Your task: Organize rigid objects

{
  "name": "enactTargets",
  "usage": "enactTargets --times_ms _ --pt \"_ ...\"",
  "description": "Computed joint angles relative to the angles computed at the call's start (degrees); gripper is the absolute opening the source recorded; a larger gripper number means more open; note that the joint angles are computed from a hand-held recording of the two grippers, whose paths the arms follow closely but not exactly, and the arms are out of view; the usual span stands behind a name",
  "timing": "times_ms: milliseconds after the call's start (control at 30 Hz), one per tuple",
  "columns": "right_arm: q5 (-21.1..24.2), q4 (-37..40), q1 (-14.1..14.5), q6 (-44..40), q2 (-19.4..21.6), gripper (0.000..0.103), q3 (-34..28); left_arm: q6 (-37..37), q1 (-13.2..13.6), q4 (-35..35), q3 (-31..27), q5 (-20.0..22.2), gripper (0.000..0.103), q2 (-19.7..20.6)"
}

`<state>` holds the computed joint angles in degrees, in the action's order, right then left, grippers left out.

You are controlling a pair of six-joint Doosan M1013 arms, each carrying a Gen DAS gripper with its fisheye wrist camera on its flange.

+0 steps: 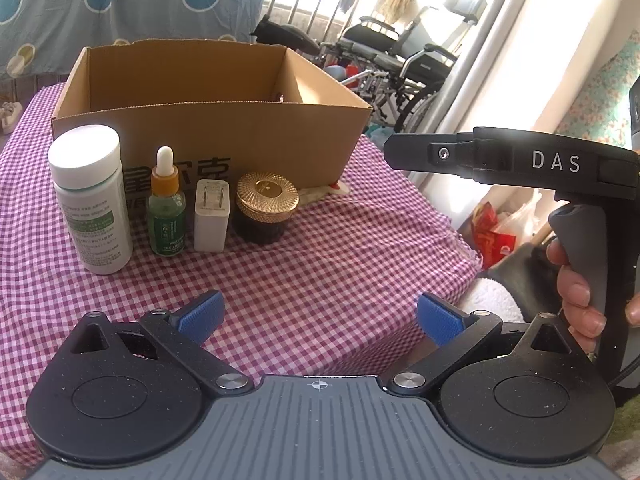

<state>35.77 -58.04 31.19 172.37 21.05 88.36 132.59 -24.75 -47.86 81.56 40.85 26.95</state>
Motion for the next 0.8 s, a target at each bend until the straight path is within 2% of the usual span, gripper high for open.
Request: enactTargets --times_ms 100,267,367,500,800 --pt "-0.5 -0.2 -0.1 0.6 -0.2 0.103 0.2 -0.6 0.3 -1.1 -0.2 0.9 0.103 0.3" --pt "-1.3 -0.7 -0.2 1.7 -0.4 0.103 0.7 0.1 -0.2 0.0 0.8 -2.5 0.103 -0.3" --pt "-2.0 -1.2 -0.5 3.1 -0.8 0.103 1.4 0.9 -1.0 2.9 1.4 -6.1 0.103 -0.8" --pt "-4.9 -1.5 -1.5 6.7 -1.5 0.103 3.1 1.1 -1.9 5.3 1.9 -9.5 0.103 -1.0" --pt "-11.5 4.7 -3.9 8.7 -1.4 0.103 4.5 0.9 -3.7 10.6 1.1 -14.3 0.103 0.1"
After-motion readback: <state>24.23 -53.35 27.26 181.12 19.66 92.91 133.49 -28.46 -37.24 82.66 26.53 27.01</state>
